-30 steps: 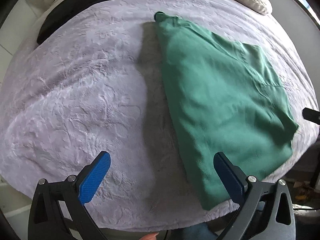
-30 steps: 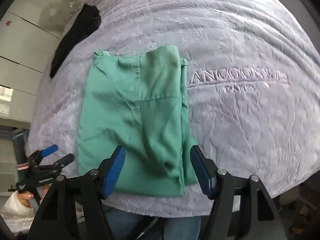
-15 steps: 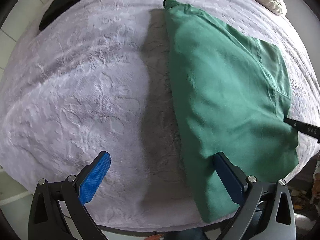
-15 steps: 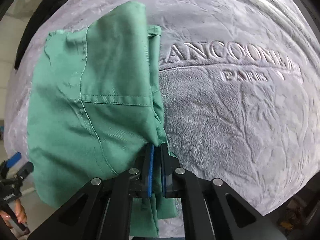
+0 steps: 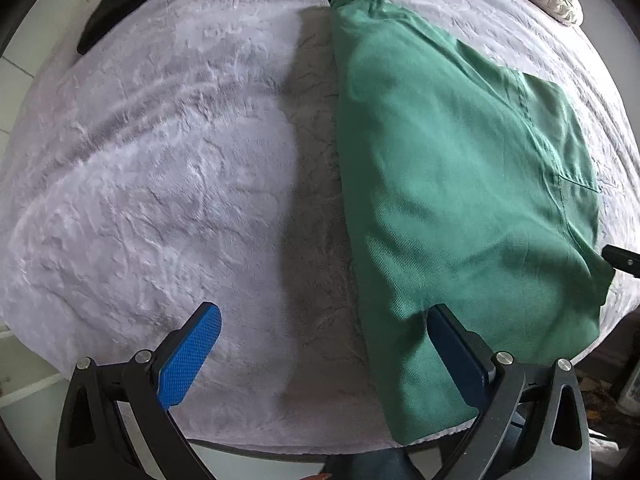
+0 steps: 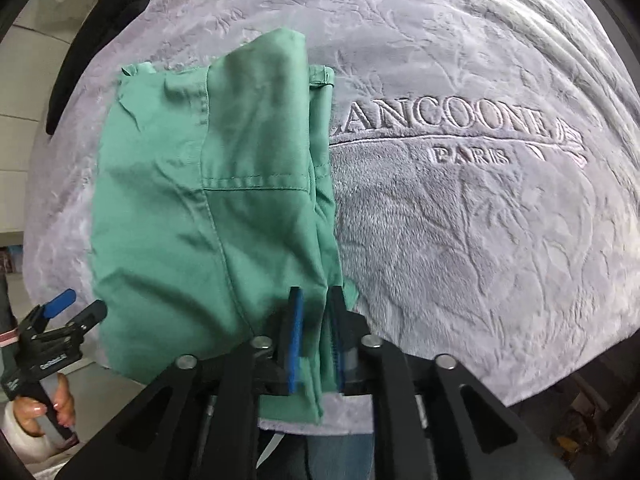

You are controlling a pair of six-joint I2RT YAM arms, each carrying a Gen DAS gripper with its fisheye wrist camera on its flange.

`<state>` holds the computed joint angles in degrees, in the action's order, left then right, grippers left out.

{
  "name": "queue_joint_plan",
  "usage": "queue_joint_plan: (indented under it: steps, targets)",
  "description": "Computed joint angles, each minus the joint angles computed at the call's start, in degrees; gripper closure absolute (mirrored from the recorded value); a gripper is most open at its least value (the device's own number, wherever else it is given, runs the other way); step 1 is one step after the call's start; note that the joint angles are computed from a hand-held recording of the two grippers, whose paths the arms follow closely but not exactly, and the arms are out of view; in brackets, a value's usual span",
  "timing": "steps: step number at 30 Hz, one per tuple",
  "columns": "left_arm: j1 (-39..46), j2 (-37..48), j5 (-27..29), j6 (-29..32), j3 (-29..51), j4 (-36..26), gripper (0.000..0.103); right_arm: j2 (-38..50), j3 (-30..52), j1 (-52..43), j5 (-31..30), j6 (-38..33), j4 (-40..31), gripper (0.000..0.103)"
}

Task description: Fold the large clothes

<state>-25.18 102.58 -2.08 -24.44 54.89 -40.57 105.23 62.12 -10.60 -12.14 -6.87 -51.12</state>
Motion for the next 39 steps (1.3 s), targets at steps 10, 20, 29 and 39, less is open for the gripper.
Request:
queue_joint_plan:
  steps: [10,20,29,39]
  targets:
    - [-1.4,-2.6,-3.9,-1.0,9.0,-7.4,0.0,-10.3,0.3,6.9,1.7,5.0,-1.7,0.018]
    - [-2.9,-5.1,-6.1,-4.6,13.3,-11.4,0.0,-13.1,0.7,10.1,5.7,10.9,0.5,0.016]
    - [-4.8,-4.1,-5.8,-5.1,14.3,-12.2,0.0,-13.2,0.5,10.7,6.3,12.1,0.2,0.015]
    - [-4.9,-4.0,-6.0,-4.9,14.4,-12.1,0.0,-13.7,0.8,12.6,8.2,11.3,0.0,0.015]
